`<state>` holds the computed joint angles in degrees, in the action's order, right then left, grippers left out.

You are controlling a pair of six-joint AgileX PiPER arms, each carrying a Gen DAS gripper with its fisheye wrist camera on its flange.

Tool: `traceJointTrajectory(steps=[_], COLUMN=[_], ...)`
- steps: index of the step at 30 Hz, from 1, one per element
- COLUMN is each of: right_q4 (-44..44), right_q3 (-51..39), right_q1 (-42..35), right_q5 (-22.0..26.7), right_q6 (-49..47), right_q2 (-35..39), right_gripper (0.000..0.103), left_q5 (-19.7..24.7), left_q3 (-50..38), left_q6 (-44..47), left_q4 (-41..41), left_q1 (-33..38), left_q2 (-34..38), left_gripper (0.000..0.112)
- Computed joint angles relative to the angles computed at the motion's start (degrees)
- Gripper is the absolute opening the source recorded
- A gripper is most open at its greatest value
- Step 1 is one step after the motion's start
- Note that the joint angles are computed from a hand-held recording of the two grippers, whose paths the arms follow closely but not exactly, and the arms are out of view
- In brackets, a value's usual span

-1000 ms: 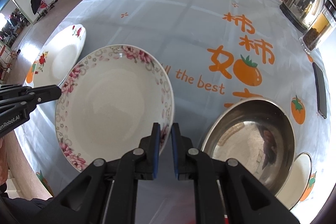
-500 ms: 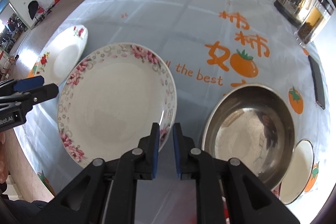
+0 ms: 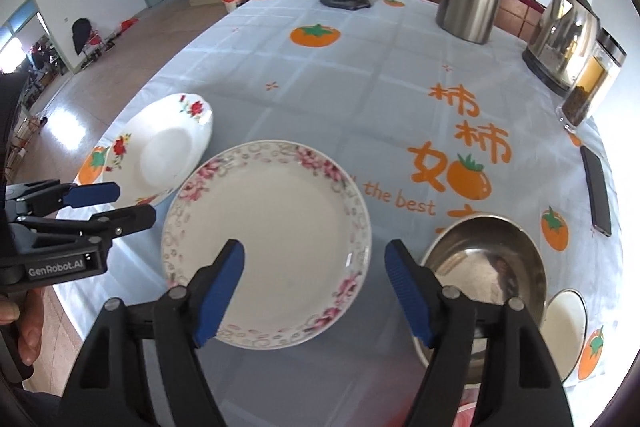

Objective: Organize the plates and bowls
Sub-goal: 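Move both grippers to the rim of the white red-flower plate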

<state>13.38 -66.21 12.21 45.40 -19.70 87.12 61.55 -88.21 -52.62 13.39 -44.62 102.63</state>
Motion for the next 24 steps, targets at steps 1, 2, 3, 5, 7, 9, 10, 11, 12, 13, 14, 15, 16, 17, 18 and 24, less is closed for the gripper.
traceJointTrajectory(steps=[1, 2, 3, 5, 7, 9, 10, 11, 12, 13, 14, 15, 16, 17, 18, 24], right_q4=[0.54, 1.29, 1.66, -0.6, -2.93, -3.81, -4.0, -3.87, -3.73, -3.7, -3.28, -2.1, -0.57, -0.11, -0.65, -0.09], right_q3=[0.01, 0.0, 0.12, 0.76, 1.21, 0.93, 0.73, 0.39, 0.16, 0.03, -0.15, -0.59, -1.23, -1.75, -2.43, -8.02], right_q1=[0.06, -0.06, -0.04, 0.9, 1.68, 1.85, 1.93, 1.95, 1.97, 2.09, 2.14, 2.06, 1.98, 2.31, 3.09, 5.85], right_q5=[0.07, 0.21, 0.18, -1.33, -2.44, -2.57, -2.48, -2.19, -2.04, -2.09, -2.09, -1.57, -0.79, -0.44, -0.35, 1.02], right_q6=[-0.12, -0.37, -0.27, 1.91, 3.92, 4.8, 5.16, 5.27, 5.27, 5.36, 5.05, 4.06, 2.76, 2.44, 2.91, 3.19], right_q2=[0.05, 0.15, 0.11, -0.43, -0.88, -0.73, -0.59, -0.33, -0.13, -0.02, 0.14, 0.51, 1.01, 1.36, 1.71, 5.77], right_gripper=[0.074, 0.075, 0.078, 0.085, 0.086, 0.086, 0.086, 0.086, 0.086, 0.086, 0.086, 0.086, 0.086, 0.085, 0.084, 0.078], left_q5=[0.02, 0.03, 0.09, 0.03, -0.21, -0.18, -0.12, -0.02, -0.15, -0.37, -0.59, -0.77, -0.81, -0.63, -0.28, -2.46], left_q3=[0.3, 0.6, 0.87, 1.43, 2.04, 2.37, 2.5, 2.69, 3.05, 3.55, 3.99, 4.36, 4.97, 5.22, 5.94, 11.66], left_q6=[-0.16, -0.41, -0.65, -0.75, -0.86, -1.16, -1.35, -1.69, -2.15, -2.57, -2.67, -2.6, -2.76, -2.97, -3.6, -3.31], left_q4=[0.12, 0.34, 0.56, 0.6, 0.89, 1.08, 1.14, 1.37, 1.83, 2.33, 2.4, 2.22, 2.32, 2.66, 3.77, 4.65], left_q1=[0.01, -0.03, -0.05, -0.03, -0.07, -0.07, -0.02, 0.01, -0.02, 0.05, 0.28, 0.64, 1.1, 1.26, 1.47, 4.96], left_q2=[-0.25, -0.48, -0.67, -1.08, -1.49, -1.7, -1.77, -1.87, -2.09, -2.4, -2.67, -2.92, -3.3, -3.46, -3.94, -8.46], left_gripper=[0.064, 0.064, 0.064, 0.065, 0.065, 0.066, 0.067, 0.068, 0.068, 0.068, 0.068, 0.068, 0.069, 0.069, 0.069, 0.069])
